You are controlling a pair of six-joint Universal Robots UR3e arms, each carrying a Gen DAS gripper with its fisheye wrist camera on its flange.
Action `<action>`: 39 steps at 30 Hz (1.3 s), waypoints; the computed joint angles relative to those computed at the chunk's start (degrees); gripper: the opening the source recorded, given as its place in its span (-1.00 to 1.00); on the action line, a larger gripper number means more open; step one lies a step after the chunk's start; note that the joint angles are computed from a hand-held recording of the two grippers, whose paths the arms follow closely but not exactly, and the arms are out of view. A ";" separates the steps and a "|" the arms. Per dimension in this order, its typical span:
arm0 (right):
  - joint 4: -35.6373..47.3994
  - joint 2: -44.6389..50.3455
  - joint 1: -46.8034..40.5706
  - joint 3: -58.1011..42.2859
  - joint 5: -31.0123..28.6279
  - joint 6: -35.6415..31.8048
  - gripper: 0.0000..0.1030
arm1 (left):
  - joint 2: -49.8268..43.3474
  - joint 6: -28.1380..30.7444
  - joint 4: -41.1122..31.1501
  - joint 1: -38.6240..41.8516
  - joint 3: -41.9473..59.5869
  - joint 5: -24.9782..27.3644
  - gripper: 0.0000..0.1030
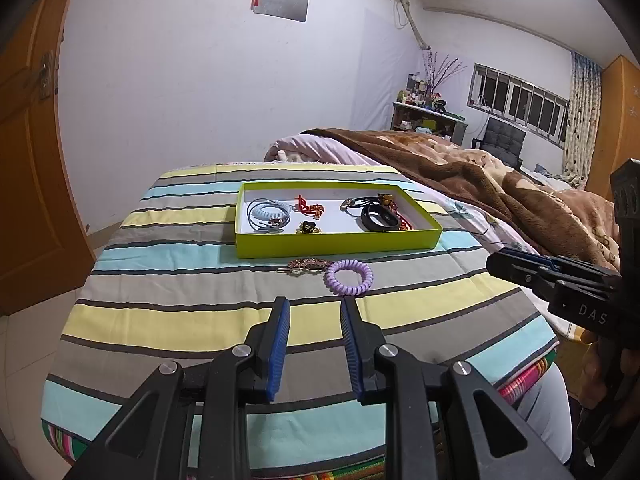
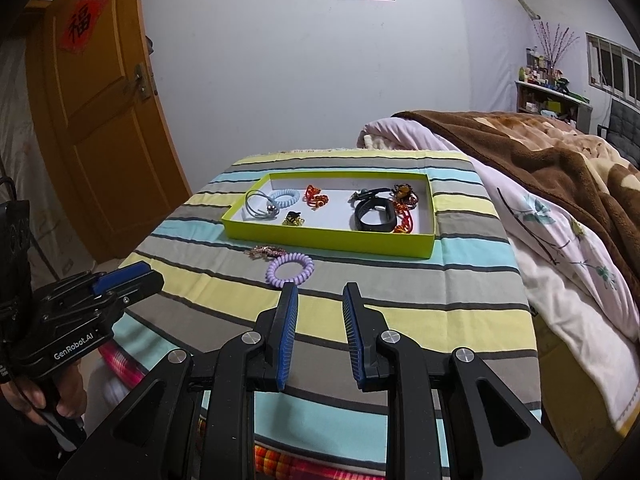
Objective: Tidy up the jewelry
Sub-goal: 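Withdraw both tools from the box back over the last jewelry, then grasp the pink heart hair clip with the left tool while the right tool grasps the lavender coil bracelet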
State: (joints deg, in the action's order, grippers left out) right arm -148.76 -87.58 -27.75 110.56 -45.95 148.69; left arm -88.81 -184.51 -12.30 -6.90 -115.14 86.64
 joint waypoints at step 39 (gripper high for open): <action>5.22 31.58 19.20 -33.28 -16.96 13.30 -0.54 | -15.29 6.01 1.73 8.47 10.05 -7.55 -0.50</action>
State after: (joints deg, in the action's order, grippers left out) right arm -143.54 -55.99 -8.55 77.28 -62.91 161.99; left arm -104.10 -178.49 -10.57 1.57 -105.08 79.09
